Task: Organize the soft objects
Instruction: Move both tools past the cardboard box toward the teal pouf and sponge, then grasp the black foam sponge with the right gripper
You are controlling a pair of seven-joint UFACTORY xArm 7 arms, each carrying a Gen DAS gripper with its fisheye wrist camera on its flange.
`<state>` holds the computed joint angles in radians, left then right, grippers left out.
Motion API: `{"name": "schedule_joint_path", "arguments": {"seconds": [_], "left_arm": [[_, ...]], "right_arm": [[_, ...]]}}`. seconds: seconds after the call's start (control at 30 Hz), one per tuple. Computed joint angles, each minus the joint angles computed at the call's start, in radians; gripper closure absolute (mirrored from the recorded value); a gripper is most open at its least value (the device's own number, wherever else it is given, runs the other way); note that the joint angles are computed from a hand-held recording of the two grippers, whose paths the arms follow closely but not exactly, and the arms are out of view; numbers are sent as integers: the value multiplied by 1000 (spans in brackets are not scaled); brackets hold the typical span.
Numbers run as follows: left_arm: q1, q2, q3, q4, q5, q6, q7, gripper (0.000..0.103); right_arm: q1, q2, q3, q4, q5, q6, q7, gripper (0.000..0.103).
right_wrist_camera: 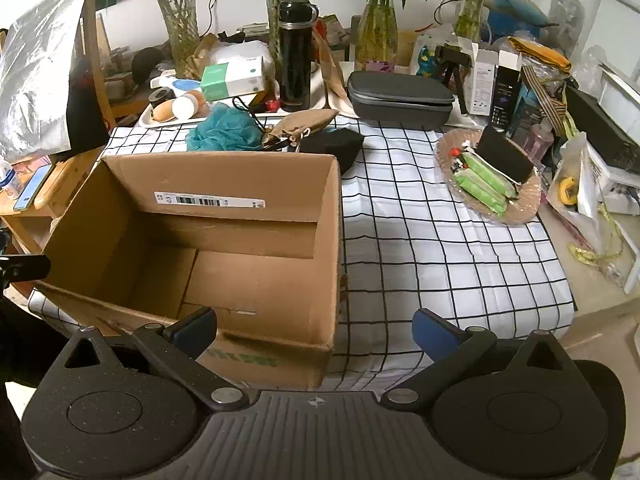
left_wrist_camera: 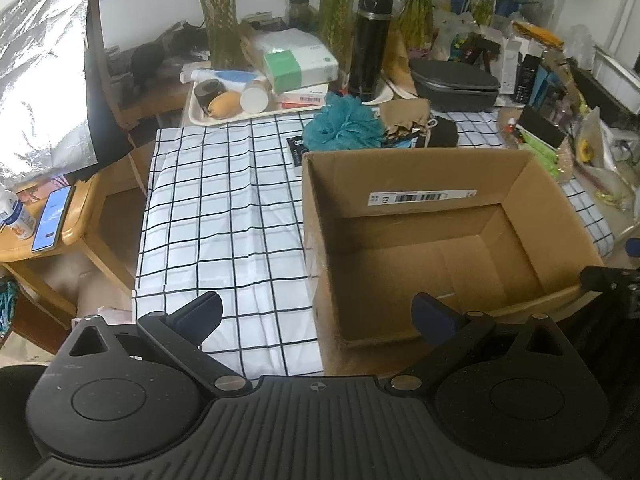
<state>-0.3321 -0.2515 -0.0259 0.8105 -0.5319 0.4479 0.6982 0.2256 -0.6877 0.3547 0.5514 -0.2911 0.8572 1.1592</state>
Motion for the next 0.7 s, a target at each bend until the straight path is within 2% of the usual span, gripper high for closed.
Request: {"name": "schedule_joint_path", "arguments": {"seconds": [0.17,0.3,0.4,0.47,0.6,0.7], "left_arm": [[34,30,-12,52,67,87,-66,0],[52,51,-34,58,120,47,-101,0],[61,80,-36,96,162,84,-110,0],[62,100,-27,122,134,115,-88,0],[64,133,-11,156,-17,135,2,0],[79,155,-26,182,-25,140,10,0]], "right_arm": [[-13,-9,-14,-14,-8,-11,-6,0],[-28,-21,-24,-25,-14,-21,-16,0],[-44,-25,-30,-32,-24,-30,-25,0],[-58,-24,-34,-35,-32,-39,-32,0],[-87,-25,-46,-48,-49,-62,-43,0],[-111,-27,-56,-59,-59,-85,-49,0]]}}
